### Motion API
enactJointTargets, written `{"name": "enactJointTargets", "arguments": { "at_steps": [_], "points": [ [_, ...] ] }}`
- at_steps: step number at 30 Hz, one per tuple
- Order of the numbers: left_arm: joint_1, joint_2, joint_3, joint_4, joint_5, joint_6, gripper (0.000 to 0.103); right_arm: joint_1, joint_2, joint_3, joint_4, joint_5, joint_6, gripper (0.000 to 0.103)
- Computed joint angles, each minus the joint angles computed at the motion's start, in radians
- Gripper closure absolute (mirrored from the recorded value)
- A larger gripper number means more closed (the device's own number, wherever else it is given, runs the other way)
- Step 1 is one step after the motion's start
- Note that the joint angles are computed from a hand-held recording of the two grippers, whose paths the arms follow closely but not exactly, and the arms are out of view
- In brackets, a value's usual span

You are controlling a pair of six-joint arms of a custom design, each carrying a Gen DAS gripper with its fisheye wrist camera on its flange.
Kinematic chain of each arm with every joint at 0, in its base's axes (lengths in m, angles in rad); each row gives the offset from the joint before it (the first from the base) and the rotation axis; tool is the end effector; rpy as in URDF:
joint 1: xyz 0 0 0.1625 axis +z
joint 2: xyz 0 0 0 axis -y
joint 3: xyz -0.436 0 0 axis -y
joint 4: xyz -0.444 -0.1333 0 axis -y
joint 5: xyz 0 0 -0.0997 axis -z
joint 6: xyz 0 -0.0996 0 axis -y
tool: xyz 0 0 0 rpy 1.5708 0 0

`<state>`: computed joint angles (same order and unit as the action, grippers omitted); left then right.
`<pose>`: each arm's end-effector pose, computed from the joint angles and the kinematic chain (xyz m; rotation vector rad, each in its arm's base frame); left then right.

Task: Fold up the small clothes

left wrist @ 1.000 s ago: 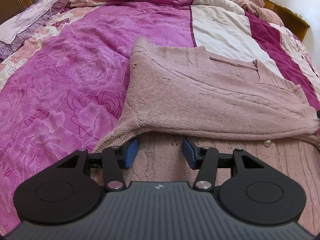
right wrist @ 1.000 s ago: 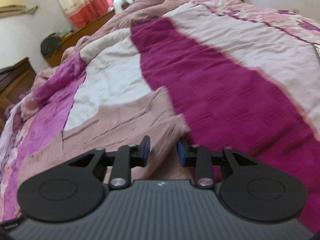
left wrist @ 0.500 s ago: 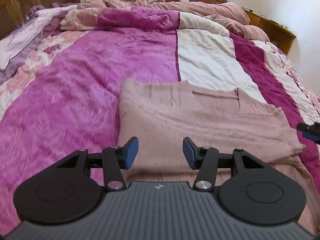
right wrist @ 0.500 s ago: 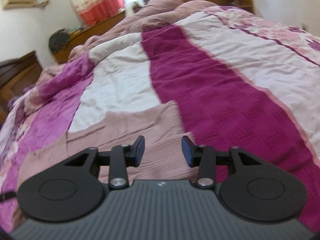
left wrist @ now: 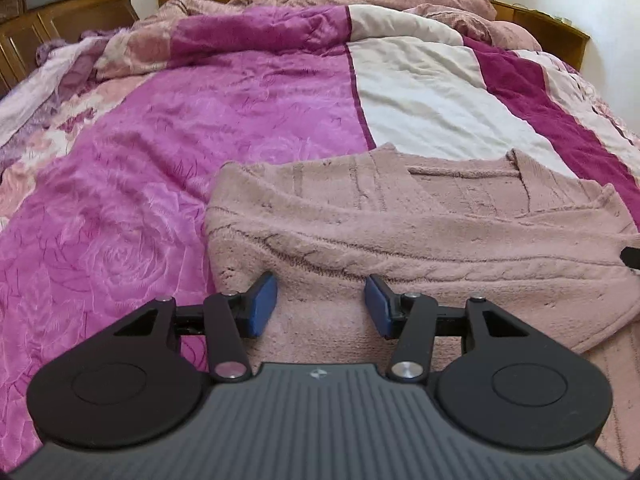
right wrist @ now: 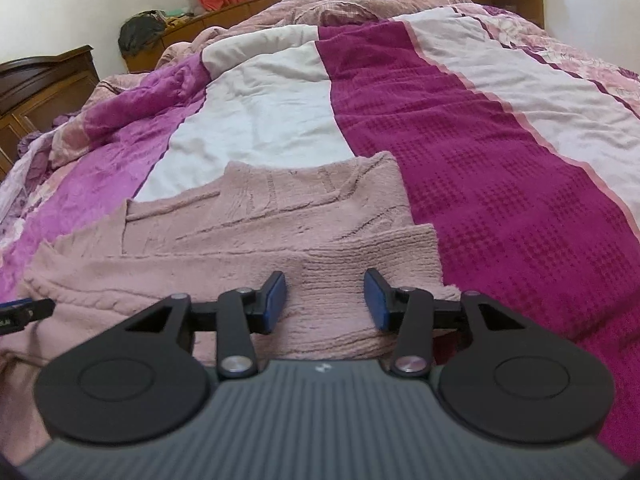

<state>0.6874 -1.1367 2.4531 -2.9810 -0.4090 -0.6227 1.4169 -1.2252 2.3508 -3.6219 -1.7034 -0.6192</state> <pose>-0.1651 -0.4263 0.0983 0.2127 2.1297 -1.0336 0.0455 -0.4905 0.1923 0.4890 -2.4181 1.0776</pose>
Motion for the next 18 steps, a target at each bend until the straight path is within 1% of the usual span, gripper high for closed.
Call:
{"name": "enactJointTargets", "arguments": {
  "at_steps": [3,5,6,7,10,14,18],
  "points": [
    [0.006,0.006,0.001,-0.038,-0.004,0.022,0.046,0.000,-0.002,0.001,0.000,0.002,0.002,0.056],
    [0.007,-0.005,0.003,-0.035,-0.015,0.021,0.046,0.003,-0.006,0.002,0.006,-0.003,0.006,0.055],
    [0.007,-0.014,0.003,-0.023,-0.021,0.017,0.046,0.009,-0.011,0.003,0.015,-0.009,0.009,0.053],
    [0.007,-0.022,0.002,-0.011,-0.026,0.013,0.046,0.014,-0.018,0.003,0.027,-0.014,0.012,0.050],
    [-0.009,-0.054,0.006,0.052,-0.027,-0.028,0.046,0.025,-0.053,0.014,0.068,-0.009,0.036,0.039],
    [-0.052,-0.110,0.022,0.157,-0.016,-0.113,0.046,0.045,-0.099,0.039,0.101,-0.010,0.033,0.039],
    [-0.104,-0.193,0.040,0.312,-0.014,-0.233,0.045,0.060,-0.159,0.068,0.151,0.004,0.025,0.039]
  ]
}}
